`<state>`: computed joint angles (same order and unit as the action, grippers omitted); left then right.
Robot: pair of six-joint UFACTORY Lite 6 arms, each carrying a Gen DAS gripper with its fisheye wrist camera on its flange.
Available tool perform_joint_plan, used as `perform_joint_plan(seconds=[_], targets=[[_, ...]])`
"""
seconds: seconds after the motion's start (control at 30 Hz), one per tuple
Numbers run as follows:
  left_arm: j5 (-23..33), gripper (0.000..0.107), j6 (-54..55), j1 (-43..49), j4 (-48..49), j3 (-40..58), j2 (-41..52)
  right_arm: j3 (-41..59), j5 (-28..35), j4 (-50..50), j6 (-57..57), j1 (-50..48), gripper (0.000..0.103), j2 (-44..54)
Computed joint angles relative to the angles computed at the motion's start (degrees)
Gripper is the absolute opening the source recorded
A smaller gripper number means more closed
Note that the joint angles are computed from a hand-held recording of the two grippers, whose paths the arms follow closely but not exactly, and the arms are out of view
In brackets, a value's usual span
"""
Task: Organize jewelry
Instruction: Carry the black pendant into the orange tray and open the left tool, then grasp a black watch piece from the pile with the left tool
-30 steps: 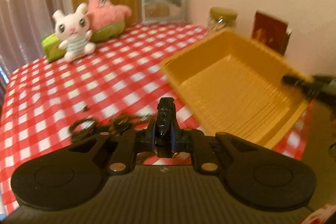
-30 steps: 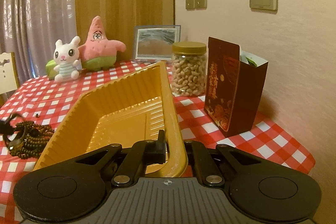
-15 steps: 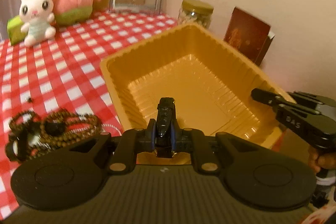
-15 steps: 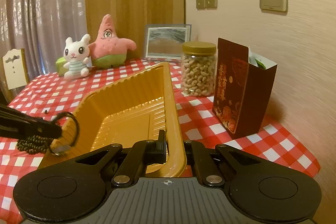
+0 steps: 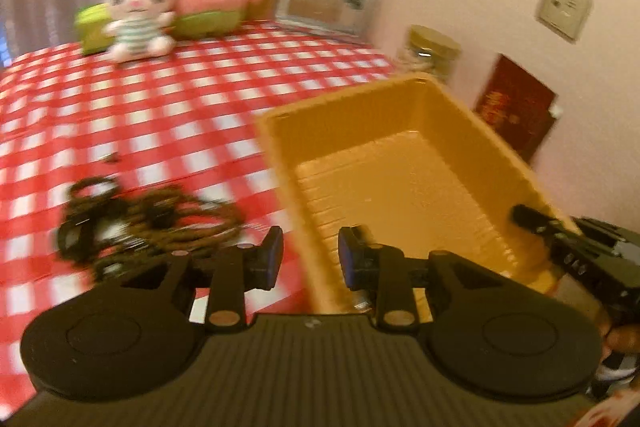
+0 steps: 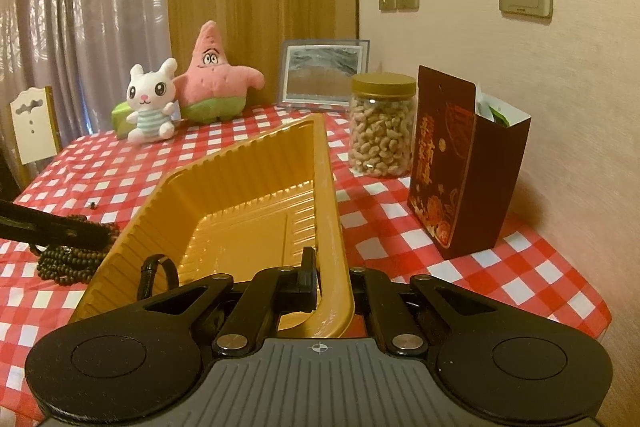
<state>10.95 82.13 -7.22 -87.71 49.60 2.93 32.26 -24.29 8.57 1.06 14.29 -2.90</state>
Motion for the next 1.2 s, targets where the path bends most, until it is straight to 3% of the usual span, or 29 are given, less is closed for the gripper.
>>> perform_joint_plan(seconds=[0.2,0.37,0.47,0.57,0.67,1.0,1.07,1.13,1.2], targets=[[0.0,0.026,-8.1,12.4,18.3,-3.7,-2.7,-0.1,0.8,5.1,-3.0,1.3,0.004,-0.4],[0.7,0.026,5.5,21.7,12.5,0.4,3.7,-0.2,0.1,17.1,-11.3,4.5,0.004,-0.6],[3.1,0.027,8.2,24.8,12.0,4.9,8.6,0.4,0.0,23.6,-15.3,5.9,0.004,0.0],[3.7,0.037,10.2,25.0,11.7,8.4,12.6,0.7,-0.7,28.1,-17.2,7.1,0.004,0.7],[4.4,0.037,13.8,24.9,9.6,11.5,16.5,1.2,-1.0,31.0,-18.0,7.9,0.004,1.2],[7.1,0.036,9.2,25.8,15.1,20.1,25.5,2.6,-1.1,33.6,-21.0,8.5,0.004,1.9],[6.9,0.032,8.2,25.8,15.7,20.4,25.8,2.9,-0.6,32.9,-21.0,8.0,0.004,2.0],[6.7,0.021,6.9,25.7,16.5,20.7,26.0,2.9,-0.2,31.3,-20.1,7.3,0.004,2.0],[6.9,0.019,4.8,25.9,18.4,20.5,25.6,2.8,0.6,28.9,-18.6,6.4,0.004,1.8]])
